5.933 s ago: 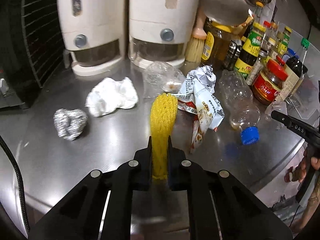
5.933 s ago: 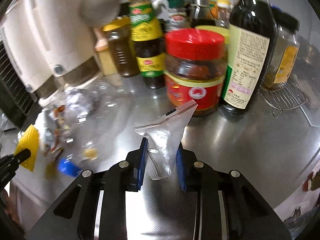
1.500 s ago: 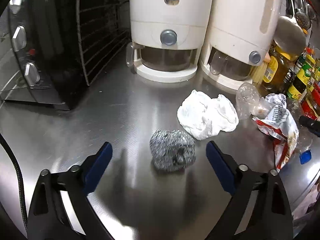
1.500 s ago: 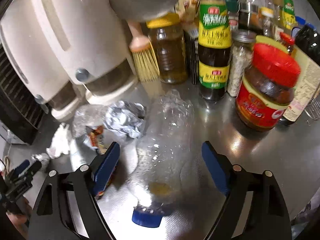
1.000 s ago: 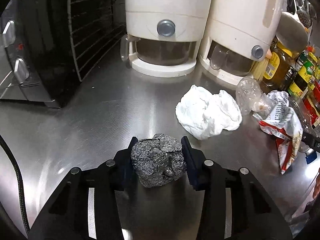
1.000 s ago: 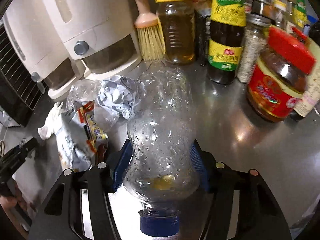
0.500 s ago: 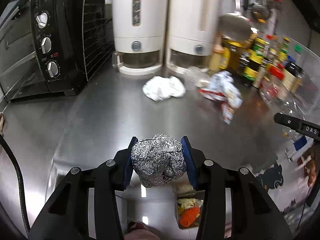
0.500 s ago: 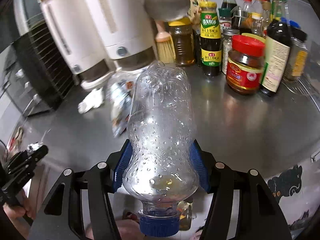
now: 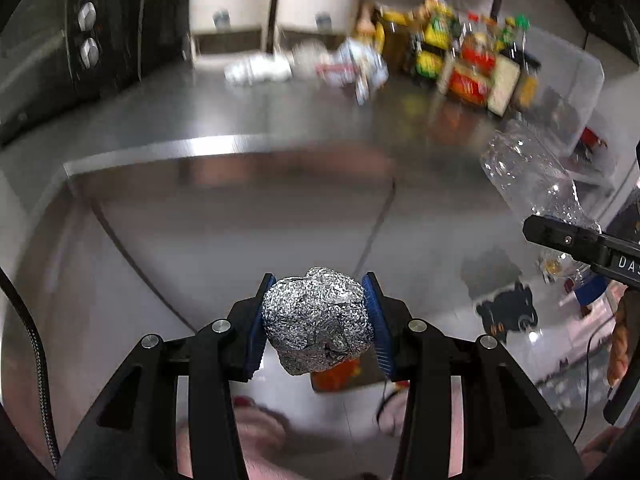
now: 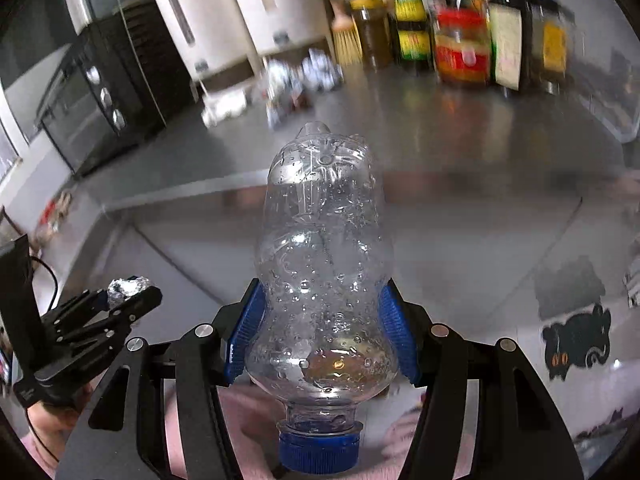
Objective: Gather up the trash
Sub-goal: 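Carry foil ball and bottle over the bin and open both tools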
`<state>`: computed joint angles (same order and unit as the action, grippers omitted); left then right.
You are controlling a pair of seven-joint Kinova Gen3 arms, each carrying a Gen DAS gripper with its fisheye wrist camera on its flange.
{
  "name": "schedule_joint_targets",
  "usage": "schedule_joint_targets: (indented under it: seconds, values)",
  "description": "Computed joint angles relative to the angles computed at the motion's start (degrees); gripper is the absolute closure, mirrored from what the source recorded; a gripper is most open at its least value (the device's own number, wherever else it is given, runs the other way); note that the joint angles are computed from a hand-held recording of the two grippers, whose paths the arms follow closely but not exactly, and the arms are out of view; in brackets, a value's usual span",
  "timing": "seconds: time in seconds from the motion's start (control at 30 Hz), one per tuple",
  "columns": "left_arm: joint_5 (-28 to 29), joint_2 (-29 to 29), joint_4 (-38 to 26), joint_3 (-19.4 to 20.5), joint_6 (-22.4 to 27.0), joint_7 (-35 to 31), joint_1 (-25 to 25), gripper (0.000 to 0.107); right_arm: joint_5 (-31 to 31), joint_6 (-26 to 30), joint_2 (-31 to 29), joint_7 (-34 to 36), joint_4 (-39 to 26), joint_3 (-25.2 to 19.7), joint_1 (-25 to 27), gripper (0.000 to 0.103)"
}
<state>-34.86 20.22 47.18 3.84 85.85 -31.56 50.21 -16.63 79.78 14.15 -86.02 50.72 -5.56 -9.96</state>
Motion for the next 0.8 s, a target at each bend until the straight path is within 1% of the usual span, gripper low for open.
schedule_joint_targets:
  seconds: [0.1,0.2,0.37,0.6,0.8]
  values:
    - [3.2,-0.3,5.4,1.0,-3.1,2.3,-0.9,0.066,-1.1,-1.3,-1.1,0.5,7.1,-0.1,0.7,0.043]
    - [5.9,0.1,9.0,1.9,-5.9,3.1,-2.4,0.066,-0.5,-3.4,-1.0,-0.1,12.0,0.1,0.2,0.043]
    - [10.5,1.5,13.9,2.7,-10.8,2.5,-5.2,0.066,0.0,-5.3,1.9,-0.9,16.8,0.0,-0.4,0.043]
    - [16.4,4.8,18.3,2.8,-17.3,-0.5,-8.9,0.066,1.5,-6.4,8.0,-3.1,18.3,0.0,-1.3,0.043]
    - [21.4,8.9,19.0,2.9,-21.2,-3.9,-11.3,0.066,2.6,-6.5,13.2,-5.0,17.6,-0.2,-2.2,0.043]
